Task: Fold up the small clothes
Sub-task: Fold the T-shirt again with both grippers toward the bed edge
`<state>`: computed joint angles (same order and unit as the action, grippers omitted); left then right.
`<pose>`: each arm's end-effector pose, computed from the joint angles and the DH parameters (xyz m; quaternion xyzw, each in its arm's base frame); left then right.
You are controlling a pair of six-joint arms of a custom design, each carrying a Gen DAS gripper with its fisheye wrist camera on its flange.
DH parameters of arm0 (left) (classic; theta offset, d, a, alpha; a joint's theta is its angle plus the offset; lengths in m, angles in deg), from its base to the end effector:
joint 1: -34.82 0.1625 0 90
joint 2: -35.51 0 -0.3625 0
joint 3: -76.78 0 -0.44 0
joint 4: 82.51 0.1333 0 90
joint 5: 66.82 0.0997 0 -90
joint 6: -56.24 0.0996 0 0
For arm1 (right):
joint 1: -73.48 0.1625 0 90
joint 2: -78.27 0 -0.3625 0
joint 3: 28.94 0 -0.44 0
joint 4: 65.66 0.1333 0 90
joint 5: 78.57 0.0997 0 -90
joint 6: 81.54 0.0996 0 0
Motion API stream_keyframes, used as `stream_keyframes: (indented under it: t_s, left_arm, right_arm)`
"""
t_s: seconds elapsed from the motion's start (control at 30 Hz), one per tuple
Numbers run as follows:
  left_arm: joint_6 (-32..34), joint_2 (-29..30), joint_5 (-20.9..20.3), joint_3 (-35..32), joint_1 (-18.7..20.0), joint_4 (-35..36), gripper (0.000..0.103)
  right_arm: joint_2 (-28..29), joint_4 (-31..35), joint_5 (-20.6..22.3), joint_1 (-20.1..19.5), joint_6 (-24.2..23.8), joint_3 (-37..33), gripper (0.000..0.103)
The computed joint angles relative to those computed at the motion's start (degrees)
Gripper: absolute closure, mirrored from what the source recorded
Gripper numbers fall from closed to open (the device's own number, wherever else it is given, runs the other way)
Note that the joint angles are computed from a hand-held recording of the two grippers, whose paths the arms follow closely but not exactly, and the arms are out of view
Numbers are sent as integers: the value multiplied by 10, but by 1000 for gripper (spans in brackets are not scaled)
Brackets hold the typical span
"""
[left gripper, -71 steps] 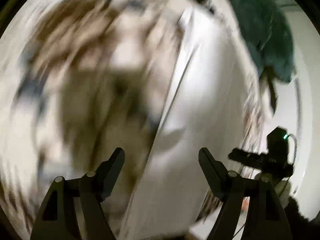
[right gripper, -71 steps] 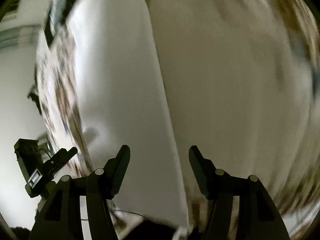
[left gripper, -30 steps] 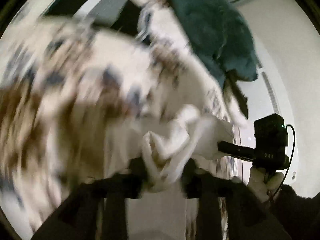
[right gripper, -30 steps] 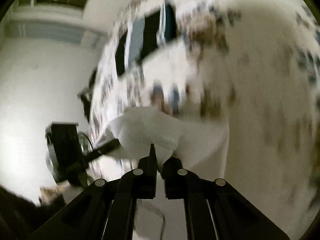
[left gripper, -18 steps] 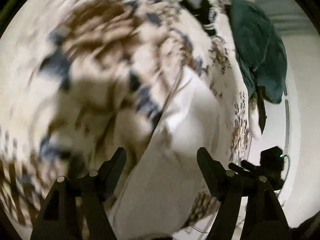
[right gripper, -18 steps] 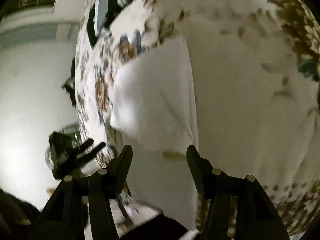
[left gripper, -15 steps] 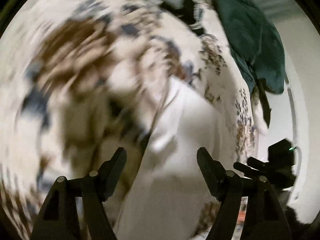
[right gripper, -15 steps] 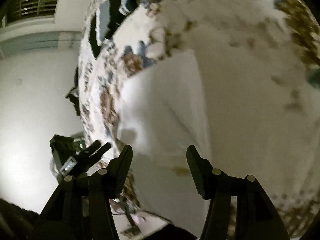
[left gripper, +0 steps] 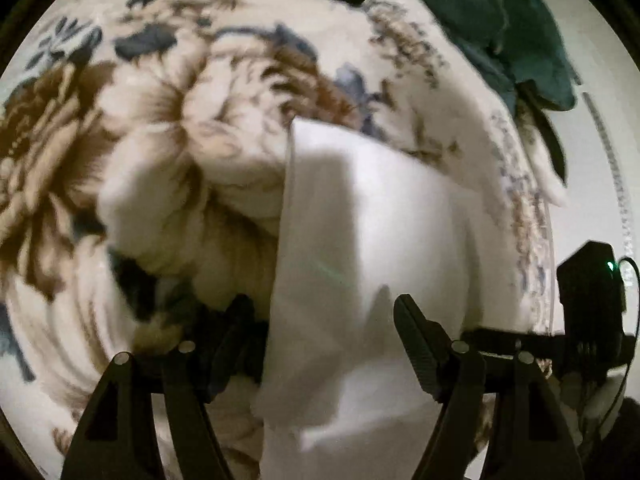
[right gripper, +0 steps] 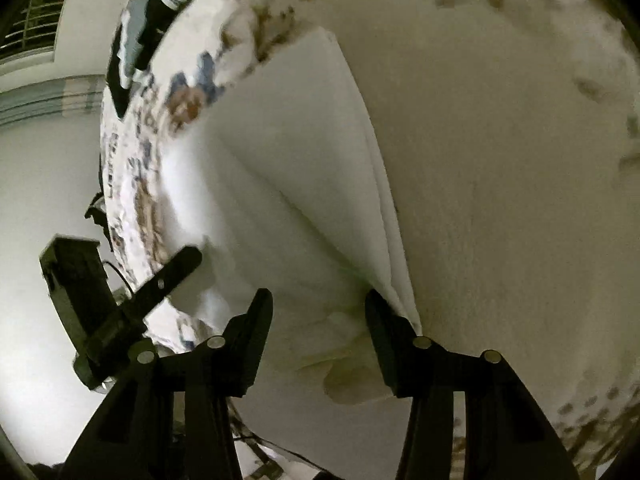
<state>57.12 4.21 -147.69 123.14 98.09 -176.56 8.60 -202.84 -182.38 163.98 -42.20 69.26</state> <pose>-0.2328 -0.7938 0.1209 0.2442 0.9617 0.0755 0.0986 0.1151 -0.6369 0.2325 -0.3441 -0.9174 0.1917 0.0567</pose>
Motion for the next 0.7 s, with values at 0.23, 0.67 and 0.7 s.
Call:
stream_keyframes:
  t_s: [0.23,0.67,0.7]
  left_arm:
    - [-62,-128,-26,119,-3,-4,26]
    - [-212,-346,44,374,13,48,26]
    - [-211,-349,46,383,13,49,26]
  right_arm:
    - [-45,46,-27,53,35,23,42]
    - [-202,75,-20,75,169,257,42]
    - [-205,71,-21,76,171,266,42]
